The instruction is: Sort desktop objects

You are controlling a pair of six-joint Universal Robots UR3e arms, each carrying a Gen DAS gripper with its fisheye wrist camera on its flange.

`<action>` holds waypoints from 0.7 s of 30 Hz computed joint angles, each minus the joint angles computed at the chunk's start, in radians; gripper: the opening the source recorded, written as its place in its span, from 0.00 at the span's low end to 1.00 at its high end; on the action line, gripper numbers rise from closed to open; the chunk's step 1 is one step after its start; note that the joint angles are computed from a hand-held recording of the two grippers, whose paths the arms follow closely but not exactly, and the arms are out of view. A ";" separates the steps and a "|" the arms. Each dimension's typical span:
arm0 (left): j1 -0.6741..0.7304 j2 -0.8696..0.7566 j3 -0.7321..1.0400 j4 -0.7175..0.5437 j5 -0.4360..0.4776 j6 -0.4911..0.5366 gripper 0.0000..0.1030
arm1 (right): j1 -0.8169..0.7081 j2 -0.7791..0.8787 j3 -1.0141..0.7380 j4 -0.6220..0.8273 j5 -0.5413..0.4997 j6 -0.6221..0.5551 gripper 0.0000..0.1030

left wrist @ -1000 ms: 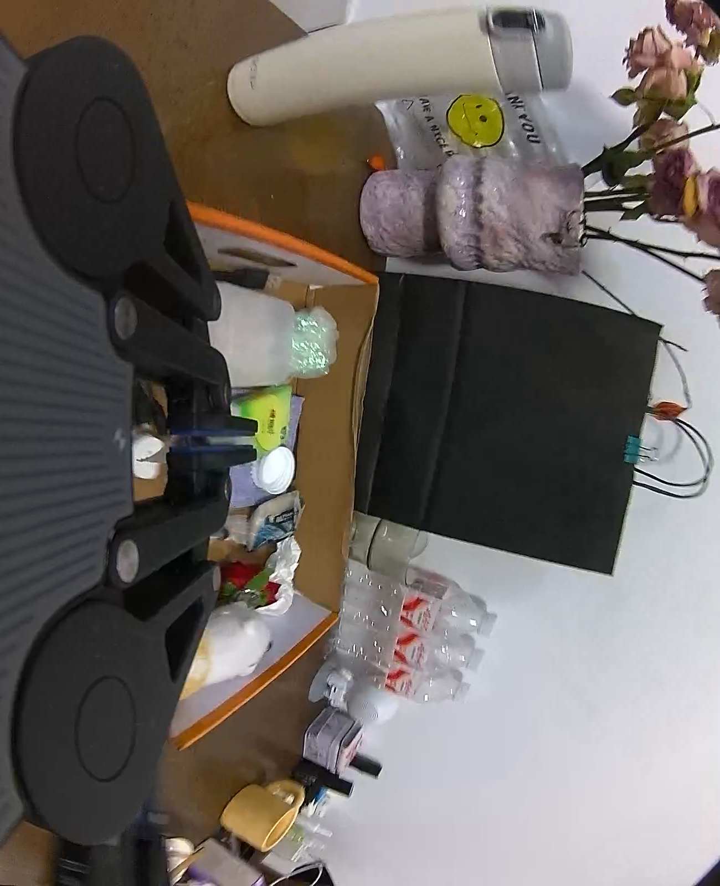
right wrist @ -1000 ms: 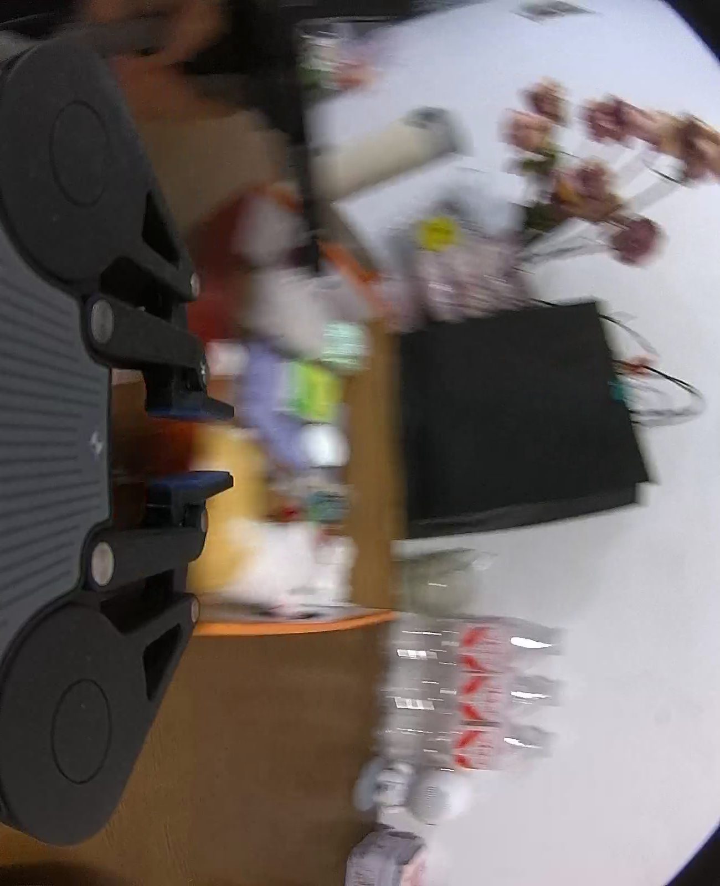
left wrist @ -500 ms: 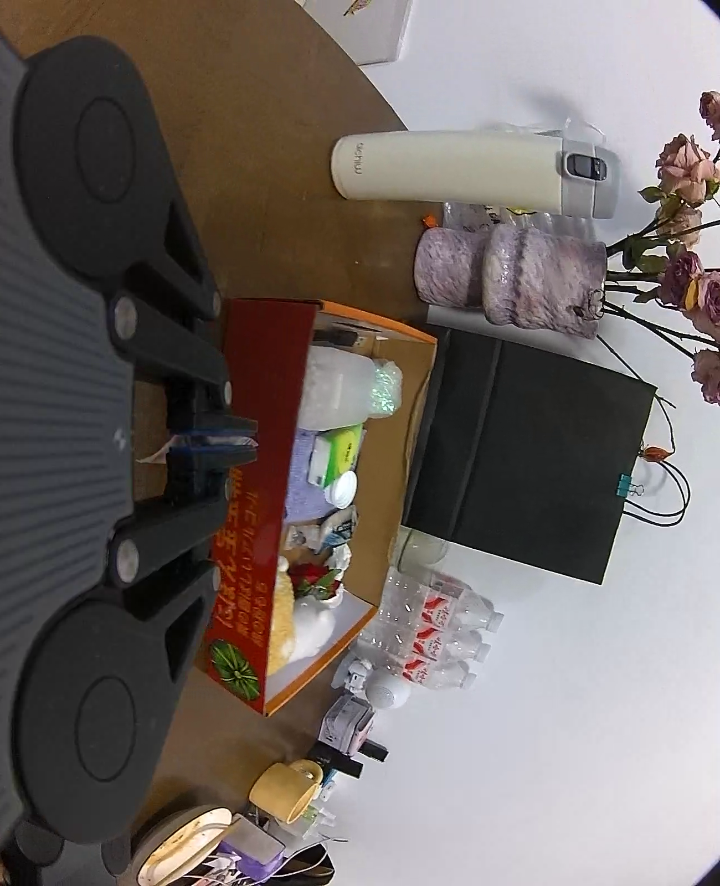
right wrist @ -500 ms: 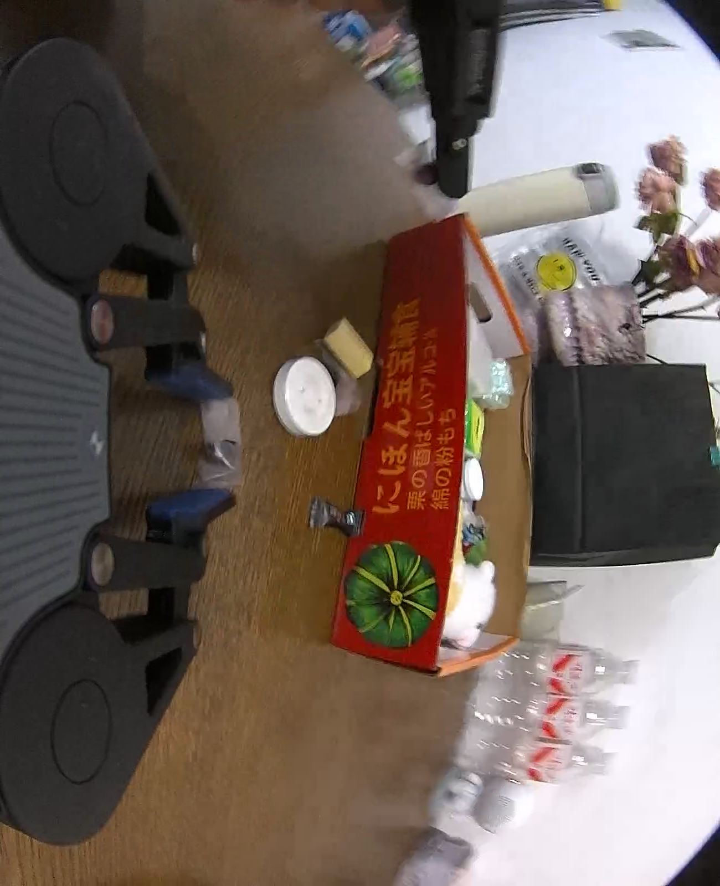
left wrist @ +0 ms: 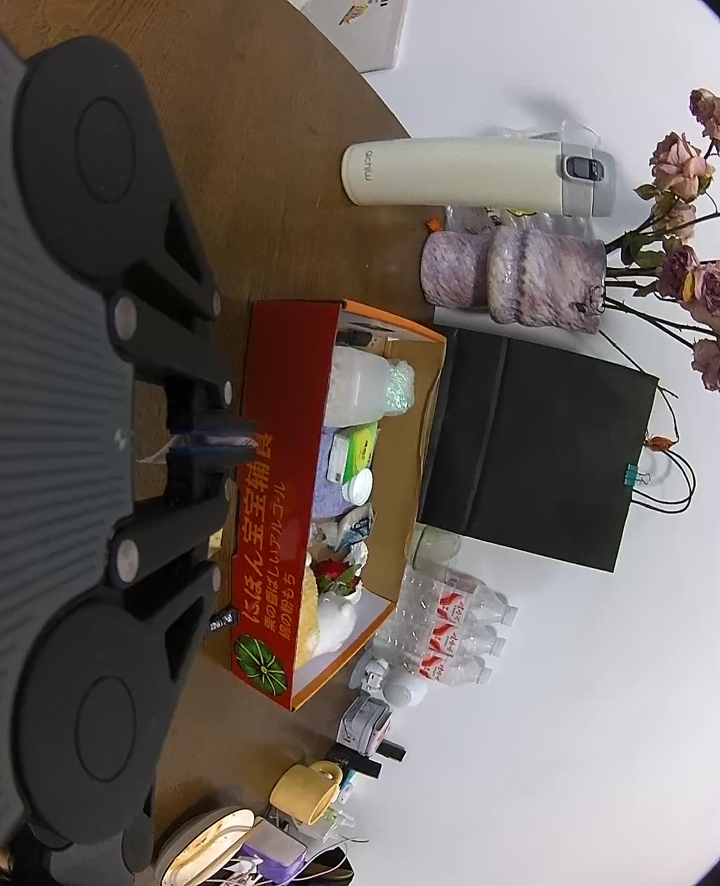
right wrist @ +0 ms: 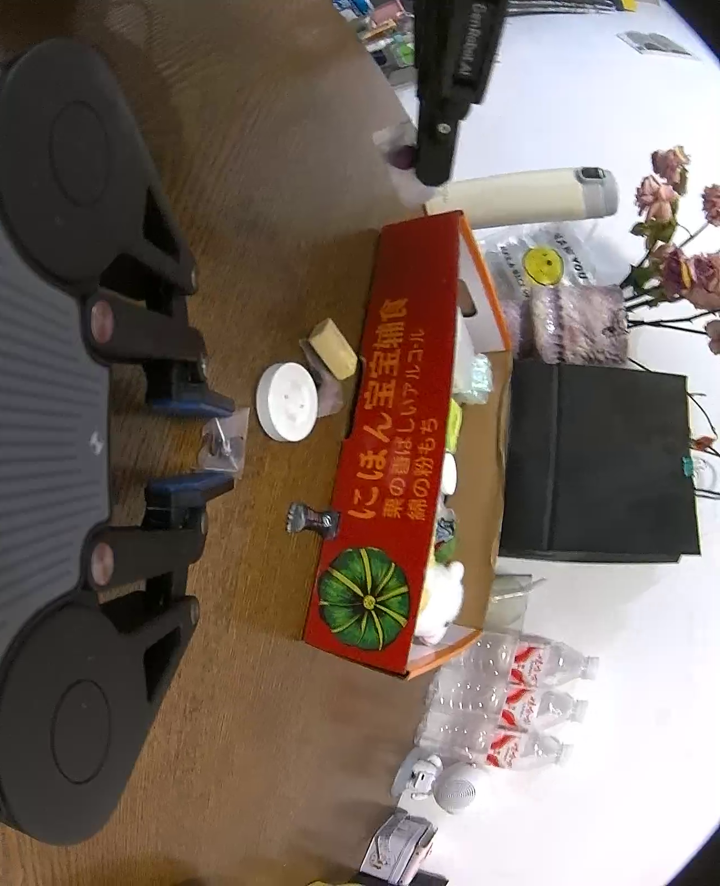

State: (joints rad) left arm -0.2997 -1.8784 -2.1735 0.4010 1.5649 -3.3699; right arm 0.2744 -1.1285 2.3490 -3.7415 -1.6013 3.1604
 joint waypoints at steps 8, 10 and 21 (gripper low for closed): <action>0.007 -0.042 0.169 -0.059 -0.033 0.037 0.04 | -0.049 -0.112 -0.084 0.096 0.054 -0.013 0.20; 0.030 -0.088 0.307 -0.161 -0.101 0.041 0.04 | -0.090 -0.131 -0.186 0.187 0.114 -0.025 0.20; 0.037 -0.672 1.431 -0.990 -0.144 0.105 0.05 | -0.179 0.258 -1.223 1.159 0.176 -0.064 0.22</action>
